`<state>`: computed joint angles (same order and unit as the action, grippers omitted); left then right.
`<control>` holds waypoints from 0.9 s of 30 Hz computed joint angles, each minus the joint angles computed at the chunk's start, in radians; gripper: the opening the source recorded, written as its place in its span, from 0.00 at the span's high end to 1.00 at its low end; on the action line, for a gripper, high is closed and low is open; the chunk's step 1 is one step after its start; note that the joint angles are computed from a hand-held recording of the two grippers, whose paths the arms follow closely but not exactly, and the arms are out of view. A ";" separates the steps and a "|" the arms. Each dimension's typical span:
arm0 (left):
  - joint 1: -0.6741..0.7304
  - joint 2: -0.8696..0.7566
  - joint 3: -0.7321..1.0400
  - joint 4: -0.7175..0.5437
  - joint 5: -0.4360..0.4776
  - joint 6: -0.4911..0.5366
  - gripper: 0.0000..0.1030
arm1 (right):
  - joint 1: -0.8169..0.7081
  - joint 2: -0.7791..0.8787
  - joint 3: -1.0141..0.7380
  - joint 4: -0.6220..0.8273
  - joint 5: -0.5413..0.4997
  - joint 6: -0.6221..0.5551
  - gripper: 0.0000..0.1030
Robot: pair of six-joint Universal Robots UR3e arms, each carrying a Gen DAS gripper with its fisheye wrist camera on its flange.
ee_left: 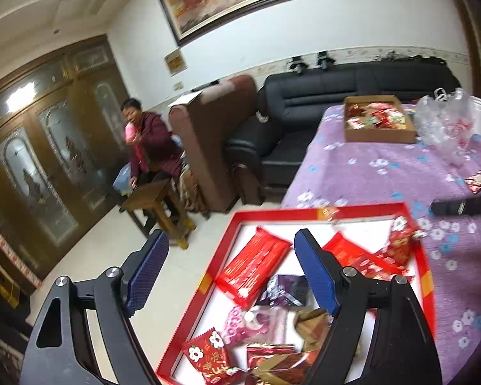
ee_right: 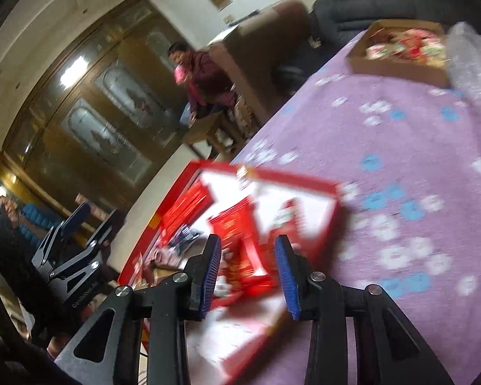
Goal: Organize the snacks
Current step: 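Return to the pile and grasp the green packet with the right tool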
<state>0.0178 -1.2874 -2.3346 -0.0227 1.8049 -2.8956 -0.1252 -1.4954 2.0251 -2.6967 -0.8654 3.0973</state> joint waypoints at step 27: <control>-0.623 -0.752 0.910 -0.402 0.183 0.077 0.20 | -0.624 -0.146 0.078 0.425 -0.192 -0.157 0.52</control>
<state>-0.6055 -2.0398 -1.4243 -0.4246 1.9882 -2.8190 -0.7492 -1.6414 2.1035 -2.2718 -1.0570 2.9404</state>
